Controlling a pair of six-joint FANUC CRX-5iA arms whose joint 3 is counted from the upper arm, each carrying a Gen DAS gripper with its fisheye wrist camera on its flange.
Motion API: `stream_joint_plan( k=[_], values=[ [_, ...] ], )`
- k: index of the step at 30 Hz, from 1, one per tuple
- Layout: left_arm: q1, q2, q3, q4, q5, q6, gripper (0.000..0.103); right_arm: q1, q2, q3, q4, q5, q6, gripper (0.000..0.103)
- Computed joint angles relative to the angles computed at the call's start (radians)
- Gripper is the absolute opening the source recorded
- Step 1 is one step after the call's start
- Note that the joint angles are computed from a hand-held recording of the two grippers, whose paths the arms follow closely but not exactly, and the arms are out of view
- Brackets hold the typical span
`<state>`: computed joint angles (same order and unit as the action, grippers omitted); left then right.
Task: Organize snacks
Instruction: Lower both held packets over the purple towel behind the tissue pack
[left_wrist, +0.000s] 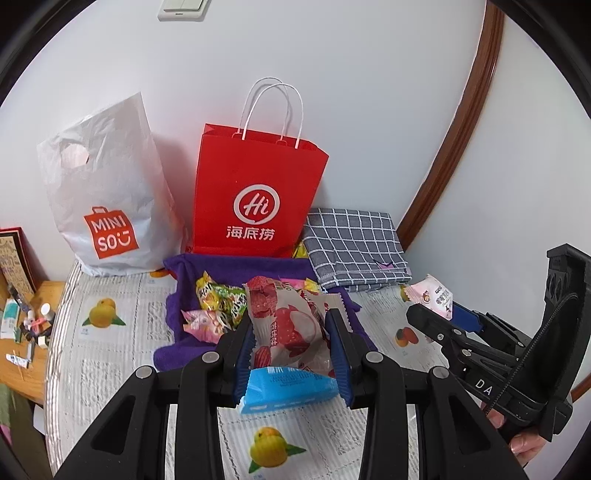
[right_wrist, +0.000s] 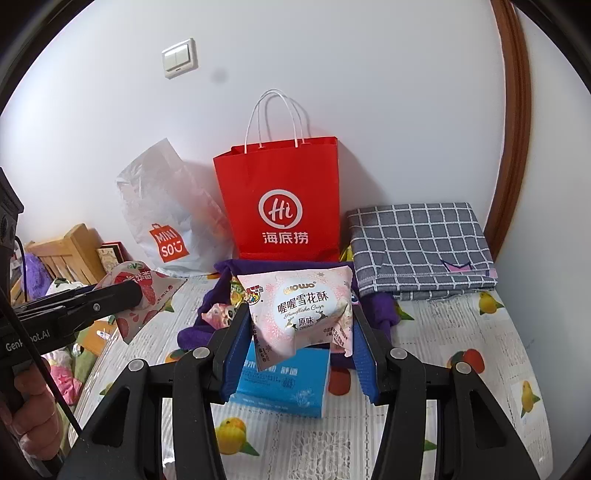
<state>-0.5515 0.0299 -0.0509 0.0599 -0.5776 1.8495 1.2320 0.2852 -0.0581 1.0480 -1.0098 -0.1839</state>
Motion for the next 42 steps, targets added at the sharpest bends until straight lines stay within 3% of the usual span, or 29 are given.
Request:
stream_joint_plan(
  k=[22,42],
  values=[
    [0.065,0.092,0.050,0.090,0.021,-0.098,0.035,-0.116,0.078,0.107,-0.092,0.113,0.100,0.051],
    [0.101,0.151,0.061,0.196,0.044,-0.176,0.035,-0.166,0.143,0.196,-0.132,0.145,0.191,0.051]
  ],
)
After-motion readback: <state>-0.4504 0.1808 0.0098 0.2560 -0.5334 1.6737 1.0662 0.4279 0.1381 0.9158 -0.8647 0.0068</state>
